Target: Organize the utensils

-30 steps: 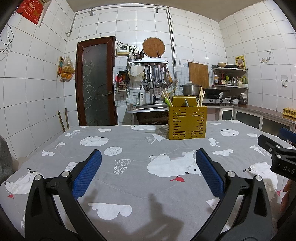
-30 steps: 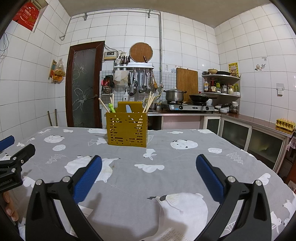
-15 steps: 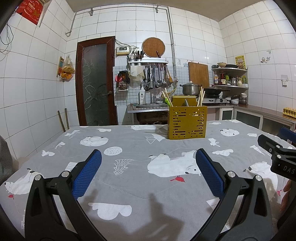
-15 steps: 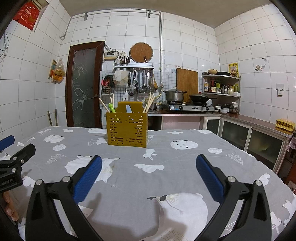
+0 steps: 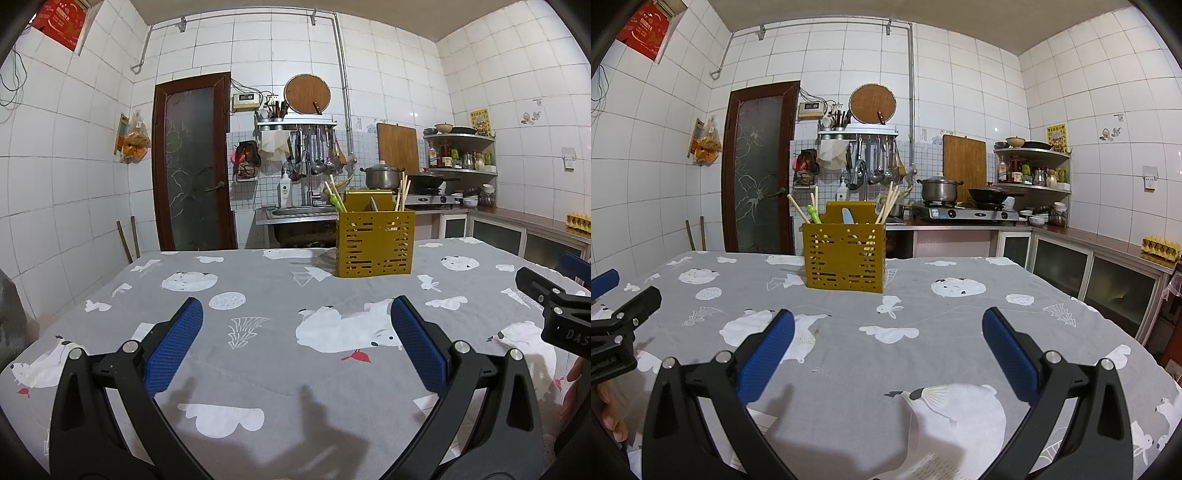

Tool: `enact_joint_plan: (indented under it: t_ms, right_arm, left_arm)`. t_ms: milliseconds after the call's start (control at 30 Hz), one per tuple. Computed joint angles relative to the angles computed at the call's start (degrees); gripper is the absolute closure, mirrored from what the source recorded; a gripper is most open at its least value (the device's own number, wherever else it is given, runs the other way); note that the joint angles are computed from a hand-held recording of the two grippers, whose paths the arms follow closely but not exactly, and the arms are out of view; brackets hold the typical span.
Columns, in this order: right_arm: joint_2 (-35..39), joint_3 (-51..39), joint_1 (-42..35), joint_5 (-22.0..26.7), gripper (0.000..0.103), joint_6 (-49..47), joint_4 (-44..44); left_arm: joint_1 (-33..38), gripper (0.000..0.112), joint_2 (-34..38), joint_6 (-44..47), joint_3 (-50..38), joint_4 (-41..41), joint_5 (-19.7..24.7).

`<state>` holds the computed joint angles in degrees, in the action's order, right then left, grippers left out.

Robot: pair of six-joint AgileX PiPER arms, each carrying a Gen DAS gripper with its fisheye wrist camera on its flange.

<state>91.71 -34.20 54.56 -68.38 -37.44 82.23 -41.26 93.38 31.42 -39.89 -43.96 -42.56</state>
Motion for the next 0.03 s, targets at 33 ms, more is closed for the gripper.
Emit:
enact_joint_plan:
  t_ms: [33]
  right_arm:
    - [0.08, -0.06, 0.01, -0.01, 0.004, 0.04, 0.01]
  left_arm:
    - [-0.01, 0.014, 0.07, 0.02, -0.02, 0.03, -0.07]
